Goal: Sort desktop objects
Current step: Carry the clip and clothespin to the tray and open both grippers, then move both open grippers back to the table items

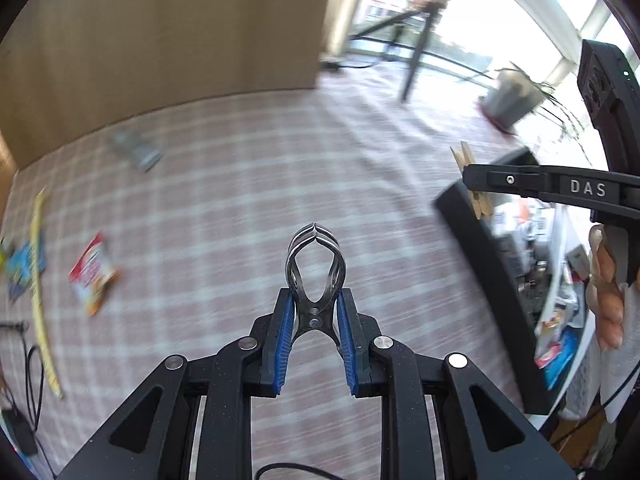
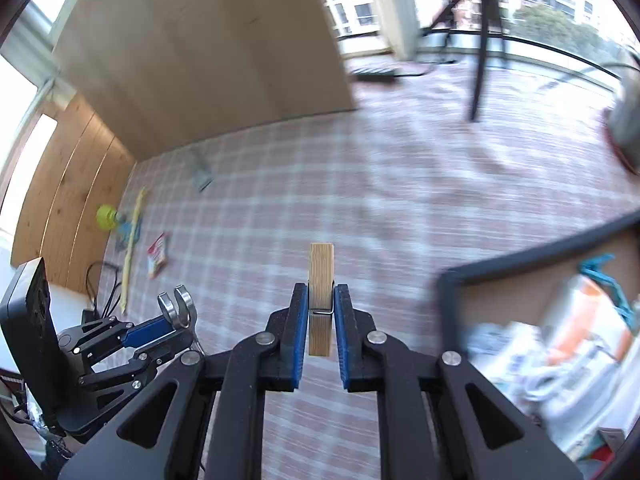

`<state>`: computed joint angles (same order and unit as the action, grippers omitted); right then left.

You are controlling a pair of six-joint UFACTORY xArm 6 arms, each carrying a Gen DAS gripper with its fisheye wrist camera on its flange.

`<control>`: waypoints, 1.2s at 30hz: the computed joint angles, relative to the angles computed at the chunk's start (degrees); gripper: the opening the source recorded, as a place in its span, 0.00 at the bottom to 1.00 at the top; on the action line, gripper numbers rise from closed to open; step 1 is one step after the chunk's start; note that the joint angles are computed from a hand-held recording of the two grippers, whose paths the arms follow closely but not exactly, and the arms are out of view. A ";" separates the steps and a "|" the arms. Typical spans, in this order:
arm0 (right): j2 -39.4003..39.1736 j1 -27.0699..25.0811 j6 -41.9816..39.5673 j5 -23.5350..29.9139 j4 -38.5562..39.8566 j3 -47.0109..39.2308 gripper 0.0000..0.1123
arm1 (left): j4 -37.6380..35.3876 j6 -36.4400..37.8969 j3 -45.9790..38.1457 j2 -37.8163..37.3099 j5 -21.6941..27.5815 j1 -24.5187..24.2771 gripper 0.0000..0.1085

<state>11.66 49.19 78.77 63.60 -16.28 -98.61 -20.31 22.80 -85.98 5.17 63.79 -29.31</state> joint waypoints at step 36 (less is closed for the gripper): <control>-25.35 -1.84 14.28 9.15 -5.91 23.34 0.36 | 1.13 -3.58 -30.64 17.88 9.19 -15.46 0.44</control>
